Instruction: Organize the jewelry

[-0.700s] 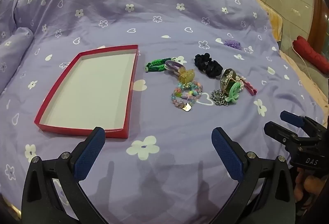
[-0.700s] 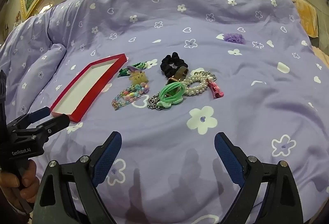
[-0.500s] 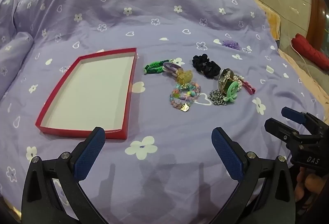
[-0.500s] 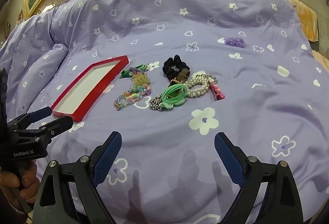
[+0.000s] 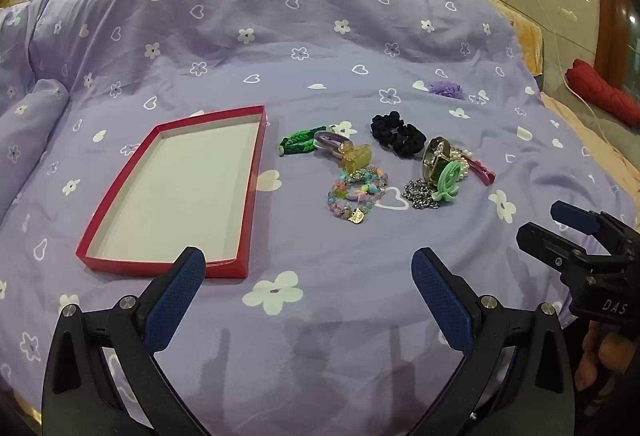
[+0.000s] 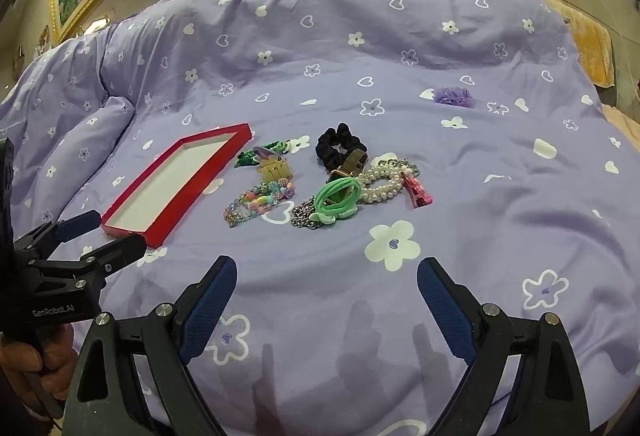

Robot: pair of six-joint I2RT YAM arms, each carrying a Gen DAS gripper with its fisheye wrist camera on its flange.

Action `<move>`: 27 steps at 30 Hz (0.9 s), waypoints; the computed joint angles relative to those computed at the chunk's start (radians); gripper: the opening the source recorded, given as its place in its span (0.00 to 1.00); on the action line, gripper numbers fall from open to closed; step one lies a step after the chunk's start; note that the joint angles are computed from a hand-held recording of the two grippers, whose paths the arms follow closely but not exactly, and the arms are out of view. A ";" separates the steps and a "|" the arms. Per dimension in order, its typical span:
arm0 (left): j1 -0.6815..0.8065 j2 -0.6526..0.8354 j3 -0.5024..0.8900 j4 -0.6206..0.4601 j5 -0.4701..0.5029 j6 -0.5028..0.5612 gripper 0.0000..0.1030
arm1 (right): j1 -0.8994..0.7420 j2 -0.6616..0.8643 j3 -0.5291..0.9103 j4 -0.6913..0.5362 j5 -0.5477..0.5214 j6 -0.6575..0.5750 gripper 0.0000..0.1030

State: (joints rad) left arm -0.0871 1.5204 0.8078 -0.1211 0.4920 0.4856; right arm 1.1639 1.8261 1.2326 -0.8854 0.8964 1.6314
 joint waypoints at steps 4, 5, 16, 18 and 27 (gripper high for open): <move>-0.001 -0.002 -0.003 0.004 0.000 -0.001 1.00 | 0.003 0.014 0.007 0.002 0.002 0.004 0.90; 0.000 -0.003 -0.005 0.006 0.001 0.000 1.00 | 0.002 0.013 0.008 0.002 0.001 0.002 0.90; -0.003 -0.017 -0.002 -0.003 0.002 -0.008 1.00 | 0.001 0.019 0.023 0.006 -0.001 -0.020 0.90; -0.003 -0.017 -0.002 -0.003 0.005 -0.011 1.00 | 0.001 0.019 0.024 0.005 -0.001 -0.020 0.90; 0.001 -0.015 -0.002 0.001 0.011 -0.009 1.00 | 0.002 0.017 0.030 0.008 0.006 -0.032 0.90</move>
State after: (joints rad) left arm -0.0861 1.5056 0.8057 -0.1203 0.5035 0.4769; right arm 1.1660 1.8426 1.2625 -0.8776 0.9025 1.5996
